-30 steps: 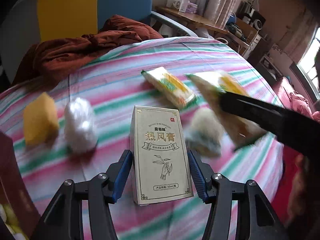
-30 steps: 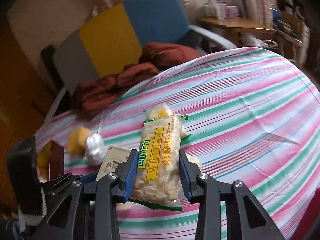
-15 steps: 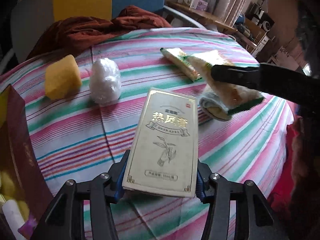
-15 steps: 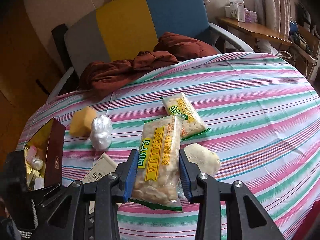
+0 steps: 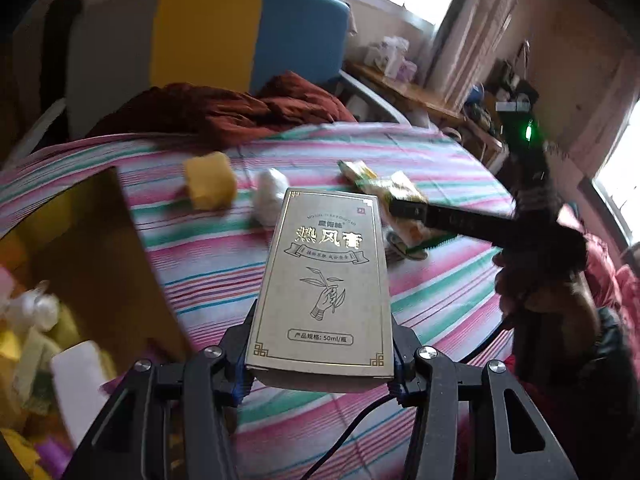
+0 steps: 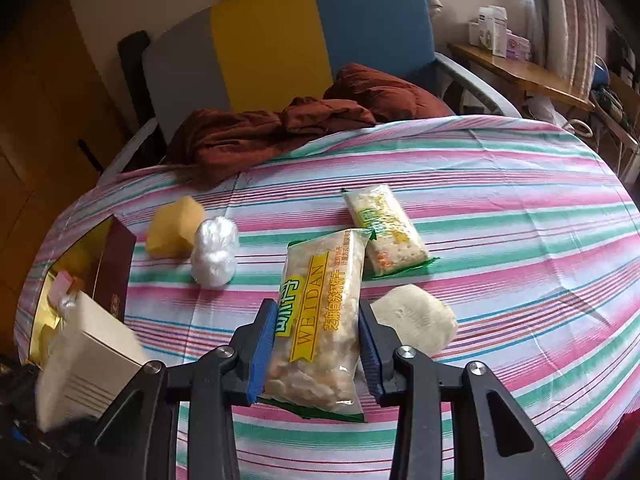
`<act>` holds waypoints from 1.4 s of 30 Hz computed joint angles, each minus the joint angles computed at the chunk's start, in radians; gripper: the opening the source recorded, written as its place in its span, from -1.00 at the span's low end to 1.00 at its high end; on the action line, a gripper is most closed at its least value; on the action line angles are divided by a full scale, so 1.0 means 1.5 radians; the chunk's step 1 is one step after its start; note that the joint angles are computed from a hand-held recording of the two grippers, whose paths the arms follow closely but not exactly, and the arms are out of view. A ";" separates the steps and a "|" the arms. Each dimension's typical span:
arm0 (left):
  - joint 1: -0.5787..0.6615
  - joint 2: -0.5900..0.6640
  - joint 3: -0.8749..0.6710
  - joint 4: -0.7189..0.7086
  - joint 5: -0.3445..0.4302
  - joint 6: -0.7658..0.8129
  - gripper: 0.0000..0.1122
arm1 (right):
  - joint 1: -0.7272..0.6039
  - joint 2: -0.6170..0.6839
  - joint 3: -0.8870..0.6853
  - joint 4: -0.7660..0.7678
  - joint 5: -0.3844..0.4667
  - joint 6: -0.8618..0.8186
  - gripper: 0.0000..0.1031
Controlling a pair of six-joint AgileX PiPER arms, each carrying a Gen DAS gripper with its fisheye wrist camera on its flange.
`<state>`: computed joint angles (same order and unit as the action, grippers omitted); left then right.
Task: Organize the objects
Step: 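Carry the white box and WEIDAN bag into the gold tray and open both tools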
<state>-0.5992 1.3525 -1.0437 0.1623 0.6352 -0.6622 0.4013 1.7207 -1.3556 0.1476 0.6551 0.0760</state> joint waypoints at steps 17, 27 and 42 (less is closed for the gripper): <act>0.334 -0.296 0.200 -0.158 0.048 0.193 -0.08 | 0.192 -0.036 -0.013 0.033 -0.008 0.045 -0.25; 0.680 -0.368 0.259 -0.443 0.138 0.558 -0.08 | 0.328 0.050 -0.136 0.007 0.021 0.097 -0.25; 0.719 -0.231 0.180 -0.368 0.033 0.603 0.08 | 0.375 0.179 -0.304 -0.023 0.104 0.139 -0.23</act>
